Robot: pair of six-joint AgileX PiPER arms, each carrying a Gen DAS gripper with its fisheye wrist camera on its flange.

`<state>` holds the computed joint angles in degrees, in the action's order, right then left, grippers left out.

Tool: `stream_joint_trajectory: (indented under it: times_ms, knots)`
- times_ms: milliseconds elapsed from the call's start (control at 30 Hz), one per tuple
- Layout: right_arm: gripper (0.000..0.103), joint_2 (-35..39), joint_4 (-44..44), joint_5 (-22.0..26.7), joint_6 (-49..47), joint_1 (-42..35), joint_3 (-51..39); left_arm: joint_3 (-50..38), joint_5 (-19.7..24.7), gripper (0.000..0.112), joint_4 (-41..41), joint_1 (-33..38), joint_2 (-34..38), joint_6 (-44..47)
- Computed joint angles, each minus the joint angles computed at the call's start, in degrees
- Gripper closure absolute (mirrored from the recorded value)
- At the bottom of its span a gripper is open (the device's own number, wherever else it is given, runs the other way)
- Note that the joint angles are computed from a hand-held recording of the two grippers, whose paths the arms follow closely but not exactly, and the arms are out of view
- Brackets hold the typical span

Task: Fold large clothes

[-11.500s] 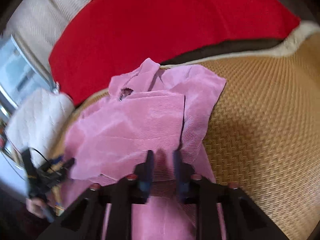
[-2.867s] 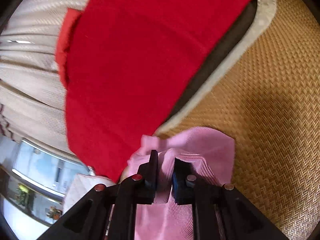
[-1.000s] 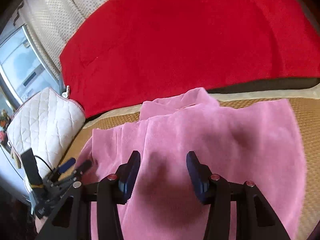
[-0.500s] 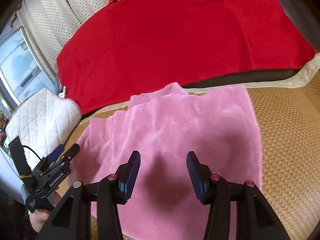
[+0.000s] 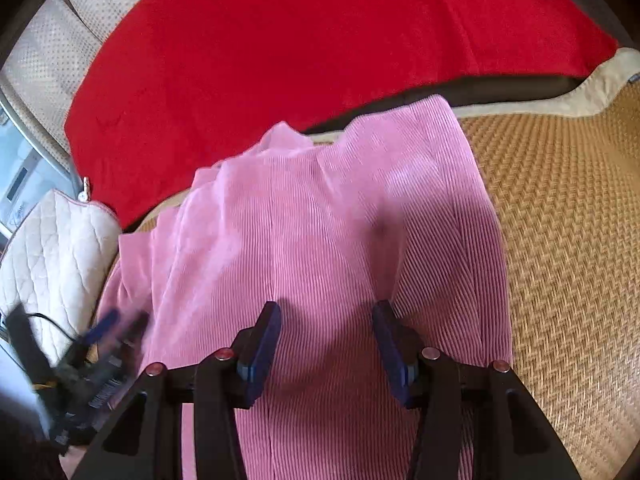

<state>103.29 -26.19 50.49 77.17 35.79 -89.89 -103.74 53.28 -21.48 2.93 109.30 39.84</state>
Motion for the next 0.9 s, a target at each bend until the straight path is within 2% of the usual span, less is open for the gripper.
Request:
stream_joint_trajectory:
  times_ms: [67,233,333,467,500,600,667,800,900]
  knots:
    - [0.05,0.17,-0.67,0.07,-0.21,0.27,0.16,1.62,-2.0,0.03,0.46,-0.52,-0.87,1.11]
    - [0.049,0.16,-3.1,0.41,-0.13,1.49,0.9,0.26,0.3,0.029,-1.22,0.52,0.16,1.52]
    - [0.049,-0.69,-4.85,-0.9,1.6,2.31,2.91,-1.52,3.6,0.029,-0.78,0.96,0.61,2.3]
    - [0.049,-2.7,-6.23,-2.45,5.5,3.1,5.81,-6.12,10.99,0.028,-4.24,3.96,2.15,5.22]
    - [0.049,-3.27,-6.13,-2.52,5.88,3.16,6.05,-5.65,10.75,0.028,-4.61,4.61,1.36,5.55]
    - [0.049,-5.77,-8.79,-3.62,9.73,4.68,8.15,2.01,1.83,0.028,-5.07,6.76,-4.88,6.67]
    - [0.049,-6.37,-11.18,-4.31,10.91,5.92,8.29,5.53,-2.11,0.028,-6.48,8.69,-7.69,7.48]
    - [0.049,-5.71,-15.91,-5.57,13.0,9.17,6.16,6.15,-0.99,0.028,-10.94,12.24,-8.56,9.23]
    - [0.049,-3.94,-12.91,-7.05,10.73,9.78,3.94,4.54,-0.44,0.028,-4.63,10.73,-5.99,4.99]
